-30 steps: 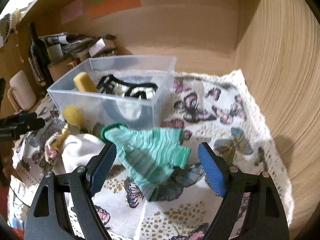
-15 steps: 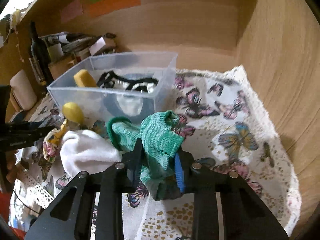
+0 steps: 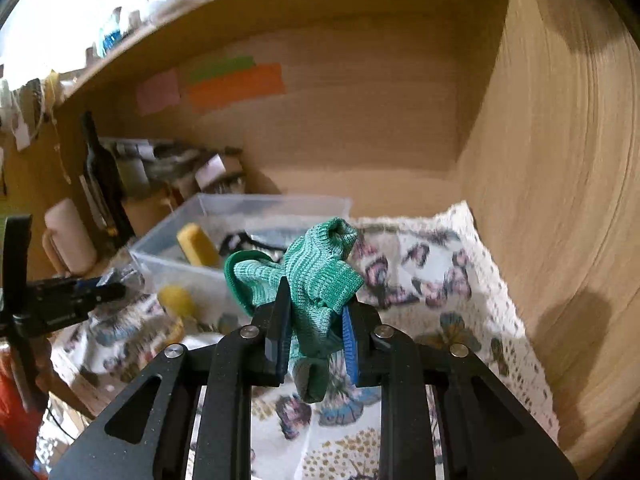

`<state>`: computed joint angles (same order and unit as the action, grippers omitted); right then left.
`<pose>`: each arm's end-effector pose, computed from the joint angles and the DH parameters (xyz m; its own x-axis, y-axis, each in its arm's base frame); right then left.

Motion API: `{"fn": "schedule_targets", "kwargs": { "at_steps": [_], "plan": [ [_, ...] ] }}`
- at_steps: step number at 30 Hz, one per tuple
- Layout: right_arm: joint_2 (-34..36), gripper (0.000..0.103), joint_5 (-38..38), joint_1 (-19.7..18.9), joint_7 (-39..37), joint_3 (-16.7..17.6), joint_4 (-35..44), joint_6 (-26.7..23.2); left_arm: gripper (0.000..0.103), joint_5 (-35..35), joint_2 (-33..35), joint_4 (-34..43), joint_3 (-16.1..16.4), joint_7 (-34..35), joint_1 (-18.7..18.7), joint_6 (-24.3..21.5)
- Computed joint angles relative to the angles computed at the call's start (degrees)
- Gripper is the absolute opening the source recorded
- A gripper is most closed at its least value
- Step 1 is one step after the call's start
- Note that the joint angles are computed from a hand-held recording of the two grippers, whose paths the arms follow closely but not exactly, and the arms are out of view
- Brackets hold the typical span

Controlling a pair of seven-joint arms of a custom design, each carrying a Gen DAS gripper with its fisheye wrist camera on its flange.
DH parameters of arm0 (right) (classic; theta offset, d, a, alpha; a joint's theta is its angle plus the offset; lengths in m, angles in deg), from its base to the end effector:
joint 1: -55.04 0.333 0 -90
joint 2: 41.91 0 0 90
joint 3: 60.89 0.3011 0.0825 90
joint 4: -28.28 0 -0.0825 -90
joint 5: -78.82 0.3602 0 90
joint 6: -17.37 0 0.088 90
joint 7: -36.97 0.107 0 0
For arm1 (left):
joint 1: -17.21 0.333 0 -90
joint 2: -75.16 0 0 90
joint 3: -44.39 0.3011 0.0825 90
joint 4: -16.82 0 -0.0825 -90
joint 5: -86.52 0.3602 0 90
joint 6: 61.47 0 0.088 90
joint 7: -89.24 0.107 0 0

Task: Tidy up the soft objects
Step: 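Lower the bag into the clear box and release while the right gripper drops the green cloth in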

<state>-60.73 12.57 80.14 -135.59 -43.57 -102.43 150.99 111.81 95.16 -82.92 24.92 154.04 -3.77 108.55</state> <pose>0.3526 0.3164 0.5234 -0.2250 -0.9739 -0.0311 -0.4510 0.1324 -0.8827 0.5083 -0.4316 0.4890 -0.5840 -0.8085 0.0721 -0.5327 0.3148 -0.7856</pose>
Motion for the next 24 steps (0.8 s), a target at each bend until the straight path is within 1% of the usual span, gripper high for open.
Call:
{"fn": "schedule_targets", "kwargs": {
  "at_steps": [2, 4, 6, 7, 9, 13, 19, 24],
  "plan": [
    [0.47, 0.02, -1.51, -0.25, -0.2, 0.14, 0.94, 0.1, 0.03, -0.05, 0.64, 1.6, 0.05, 0.07, -0.13, 0.61],
    [1.1, 0.02, -2.79, -0.51, 0.05, 0.05, 1.92, 0.56, 0.03, 0.76, 0.9, 2.92, 0.89, -0.98, -0.92, 1.37],
    [2.06, 0.02, -4.04, -0.67, 0.31, -0.01, 3.16, 1.08, 0.03, 0.51, 1.84, 4.88, 0.63, -1.2, -0.86, 1.73],
    [2.42, 0.02, -5.78, -0.91, 2.31, 0.14, 3.39, 1.54, 0.03, 0.45, 2.31, 5.79, 0.55, -1.37, -1.02, 1.62],
    [3.39, 0.02, -6.85, -0.88, 2.44, -0.15, 4.43, 2.27, 0.03, -0.09, 3.49, 8.22, -0.14, -0.83, -1.01, 1.02],
    [5.95, 0.02, -7.69, -0.68, 1.62, -1.11, 6.83, 3.51, 0.03, 0.33, 6.22, 13.55, 0.29, -0.25, -2.78, -0.8],
    [9.75, 0.02, -7.25, -0.45, -0.48, -3.14, 9.75, 6.31, 0.03, -0.11, 12.27, 22.82, 0.37, 2.94, -5.56, -5.21],
    [13.46, 0.02, -3.36, -0.28, -6.26, -4.97, 12.52, 7.38, 0.03, -3.19, 19.64, 33.54, -0.53, 8.39, -7.84, -11.9]
  ]
}}
